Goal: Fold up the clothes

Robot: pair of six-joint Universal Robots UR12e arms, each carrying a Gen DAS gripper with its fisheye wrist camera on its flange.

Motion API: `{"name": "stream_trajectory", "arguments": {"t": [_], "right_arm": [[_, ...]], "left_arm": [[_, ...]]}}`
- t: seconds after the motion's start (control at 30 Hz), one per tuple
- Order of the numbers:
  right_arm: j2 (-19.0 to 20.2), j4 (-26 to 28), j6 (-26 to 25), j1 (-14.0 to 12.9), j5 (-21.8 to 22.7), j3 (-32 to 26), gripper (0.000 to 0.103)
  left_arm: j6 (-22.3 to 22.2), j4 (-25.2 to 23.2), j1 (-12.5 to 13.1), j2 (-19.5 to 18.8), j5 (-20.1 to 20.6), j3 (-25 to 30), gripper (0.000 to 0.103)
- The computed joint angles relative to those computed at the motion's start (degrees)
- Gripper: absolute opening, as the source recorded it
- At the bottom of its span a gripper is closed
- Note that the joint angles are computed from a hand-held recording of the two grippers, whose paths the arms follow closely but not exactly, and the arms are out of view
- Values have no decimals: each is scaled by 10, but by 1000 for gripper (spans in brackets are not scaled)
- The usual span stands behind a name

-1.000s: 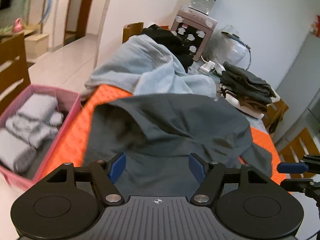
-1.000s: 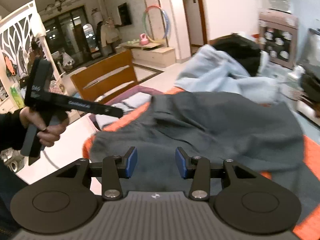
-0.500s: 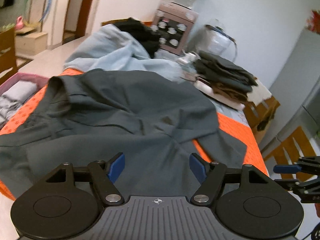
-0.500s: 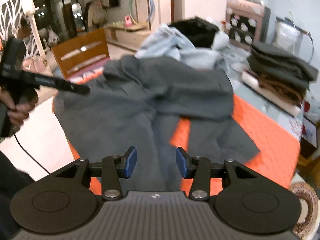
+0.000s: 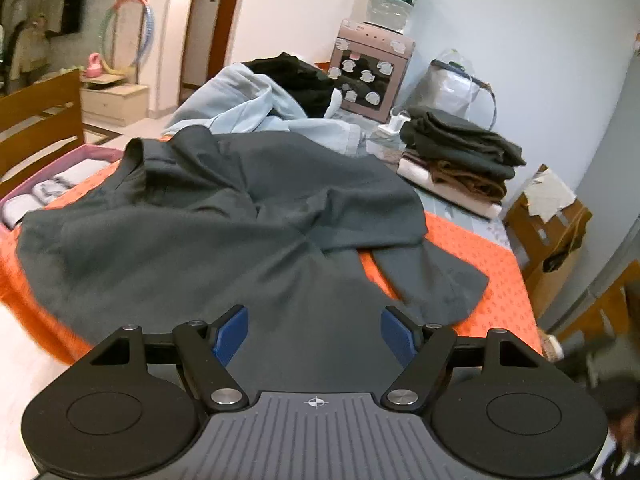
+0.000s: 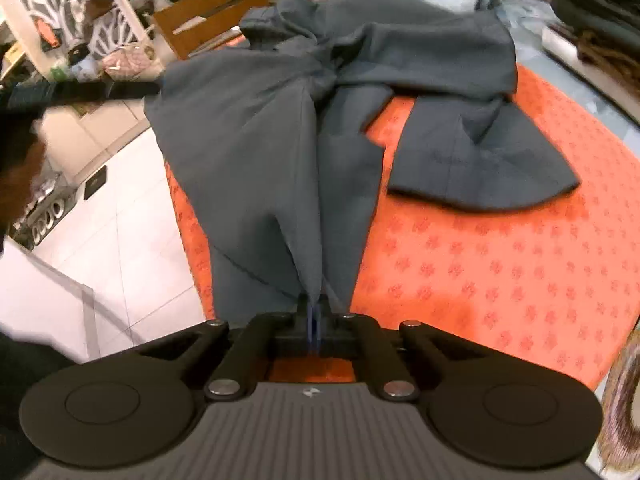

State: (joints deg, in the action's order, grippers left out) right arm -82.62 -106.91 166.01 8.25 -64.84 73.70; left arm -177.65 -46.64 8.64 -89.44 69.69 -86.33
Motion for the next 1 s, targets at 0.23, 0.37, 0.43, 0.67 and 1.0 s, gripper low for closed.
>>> {"name": "stream_trajectory", "arguments": {"t": [0.23, 0.37, 0.43, 0.67, 1.0], "right_arm": [[40, -30, -64, -20, 22, -86, 3], [87, -38, -82, -22, 10, -164, 3], [117, -37, -85, -20, 6, -211, 3], [207, -15, -74, -1, -13, -354, 3], [284, 41, -55, 10, -28, -479, 3]], "left_arm": [[-37, -3, -26, 40, 73, -39, 75], [-44, -5, -31, 41, 81, -48, 75], [-39, 0, -34, 34, 87, -48, 75], [3, 42, -41, -14, 109, -29, 75], [152, -11, -31, -73, 72, 20, 32]]}}
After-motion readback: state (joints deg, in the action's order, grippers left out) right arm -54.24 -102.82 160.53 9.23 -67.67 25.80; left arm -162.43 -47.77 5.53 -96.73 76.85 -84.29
